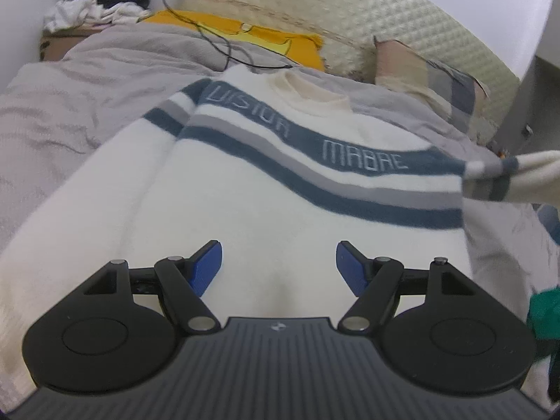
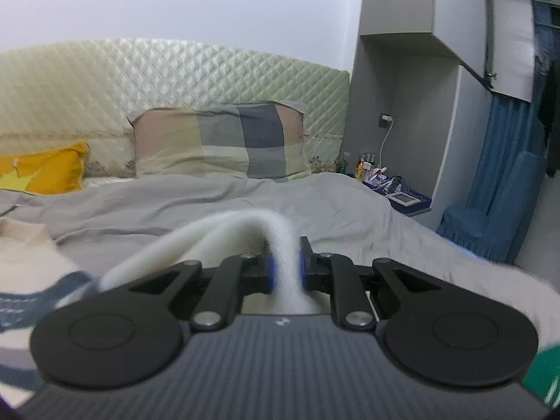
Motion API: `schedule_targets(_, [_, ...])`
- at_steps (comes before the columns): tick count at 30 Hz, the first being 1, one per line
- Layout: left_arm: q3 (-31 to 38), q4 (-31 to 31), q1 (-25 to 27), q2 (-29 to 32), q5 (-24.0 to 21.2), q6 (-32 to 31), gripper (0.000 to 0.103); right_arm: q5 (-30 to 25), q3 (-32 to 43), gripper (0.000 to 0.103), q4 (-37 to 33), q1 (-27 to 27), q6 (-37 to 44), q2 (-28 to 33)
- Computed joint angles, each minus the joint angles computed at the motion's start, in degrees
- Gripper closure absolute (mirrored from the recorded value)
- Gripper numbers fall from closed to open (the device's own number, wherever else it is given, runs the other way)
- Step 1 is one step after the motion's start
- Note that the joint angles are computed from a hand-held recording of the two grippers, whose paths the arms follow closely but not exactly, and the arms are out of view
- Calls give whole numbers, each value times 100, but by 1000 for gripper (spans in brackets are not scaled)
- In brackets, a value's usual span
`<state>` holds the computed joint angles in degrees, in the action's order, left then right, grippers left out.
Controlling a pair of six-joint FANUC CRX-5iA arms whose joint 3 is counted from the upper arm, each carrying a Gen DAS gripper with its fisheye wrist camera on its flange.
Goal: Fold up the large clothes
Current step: 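Grasp a sweater sleeve with the right tool and lift it, then carry the held sleeve across the sweater front with the right tool and release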
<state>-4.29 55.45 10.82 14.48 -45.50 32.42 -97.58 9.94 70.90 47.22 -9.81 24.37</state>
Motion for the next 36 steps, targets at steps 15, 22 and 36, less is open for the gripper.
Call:
schedule_targets(15, [1024, -16, 56, 906, -699, 789, 27, 93, -704, 87, 1496, -1093, 1014, 447])
schedule_targets(22, [1206, -125, 64, 1051, -1014, 745, 27, 254, -1879, 86, -632, -399, -1294, 50])
schedule_targets(36, [1119, -131, 72, 918, -1147, 604, 27, 965, -1631, 31, -1058, 366, -3384, -269])
